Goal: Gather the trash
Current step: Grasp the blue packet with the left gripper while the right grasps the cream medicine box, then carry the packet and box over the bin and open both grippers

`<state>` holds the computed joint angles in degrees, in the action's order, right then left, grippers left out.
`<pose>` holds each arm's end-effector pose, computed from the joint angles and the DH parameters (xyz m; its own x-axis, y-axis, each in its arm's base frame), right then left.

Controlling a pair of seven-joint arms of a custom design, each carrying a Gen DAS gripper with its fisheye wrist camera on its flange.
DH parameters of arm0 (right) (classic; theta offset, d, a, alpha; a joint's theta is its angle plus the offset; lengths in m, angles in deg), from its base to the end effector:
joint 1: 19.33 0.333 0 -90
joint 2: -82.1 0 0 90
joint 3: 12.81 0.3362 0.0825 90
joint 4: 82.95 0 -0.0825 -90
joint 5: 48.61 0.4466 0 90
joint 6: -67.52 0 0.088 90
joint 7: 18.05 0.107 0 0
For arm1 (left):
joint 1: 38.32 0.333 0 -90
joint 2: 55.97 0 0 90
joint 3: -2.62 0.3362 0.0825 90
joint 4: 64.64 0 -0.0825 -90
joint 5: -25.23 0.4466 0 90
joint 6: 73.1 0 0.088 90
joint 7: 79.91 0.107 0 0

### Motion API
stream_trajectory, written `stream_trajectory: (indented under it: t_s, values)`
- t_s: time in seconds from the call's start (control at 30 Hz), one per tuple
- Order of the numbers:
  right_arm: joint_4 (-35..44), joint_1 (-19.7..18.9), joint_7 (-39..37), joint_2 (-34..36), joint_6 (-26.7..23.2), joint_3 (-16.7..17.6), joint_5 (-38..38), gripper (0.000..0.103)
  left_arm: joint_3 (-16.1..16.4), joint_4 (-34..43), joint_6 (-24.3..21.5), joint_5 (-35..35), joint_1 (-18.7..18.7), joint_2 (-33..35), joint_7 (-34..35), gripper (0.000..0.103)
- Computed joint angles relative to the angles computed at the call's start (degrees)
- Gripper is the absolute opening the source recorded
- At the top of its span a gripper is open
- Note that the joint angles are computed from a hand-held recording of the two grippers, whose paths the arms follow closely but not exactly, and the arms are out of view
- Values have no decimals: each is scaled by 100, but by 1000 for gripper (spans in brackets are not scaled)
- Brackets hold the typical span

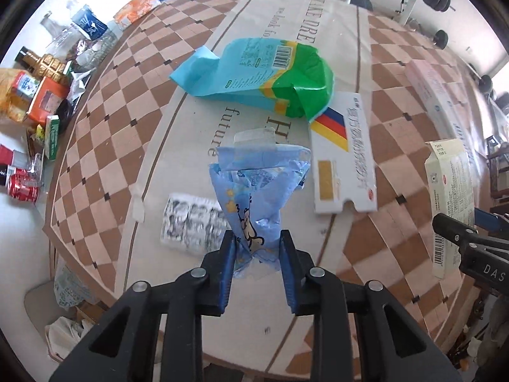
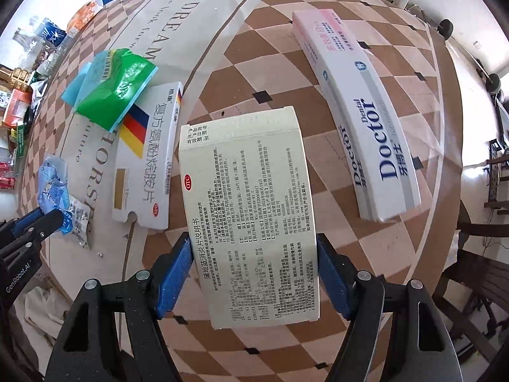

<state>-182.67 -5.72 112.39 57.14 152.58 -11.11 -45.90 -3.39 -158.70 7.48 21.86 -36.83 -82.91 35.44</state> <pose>0.4294 0.1277 0.7800 -0.4070 -0.9025 -0.1411 -0.8987 0.4233 -0.1145 0.4091 -0.0586 0.8345 -0.4965 -0.8631 -0.0924 -0.8374 0.5043 -0.2109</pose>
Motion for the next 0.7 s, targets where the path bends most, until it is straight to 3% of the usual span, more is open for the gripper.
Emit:
stream_trajectory:
  t_s: [0.13, 0.23, 0.47, 0.7]
  values:
    - [-100, 81, 380, -456, -51, 233, -28, 77, 306, -185, -88, -267, 11, -516, 291, 23]
    - [-25, 277, 997, -708, -189, 620, 23, 77, 556, -307, -271, -463, 62, -918, 552, 23]
    - [26, 953, 2548, -1090, -342, 1457, 226, 77, 1233, -763, -1069, -533, 356, -1936, 1377, 23]
    - [-944, 1797, 4166, -1679, 193, 2005, 1028, 77, 1574, -1732, -1865, 111, 935, -2733, 2271, 23]
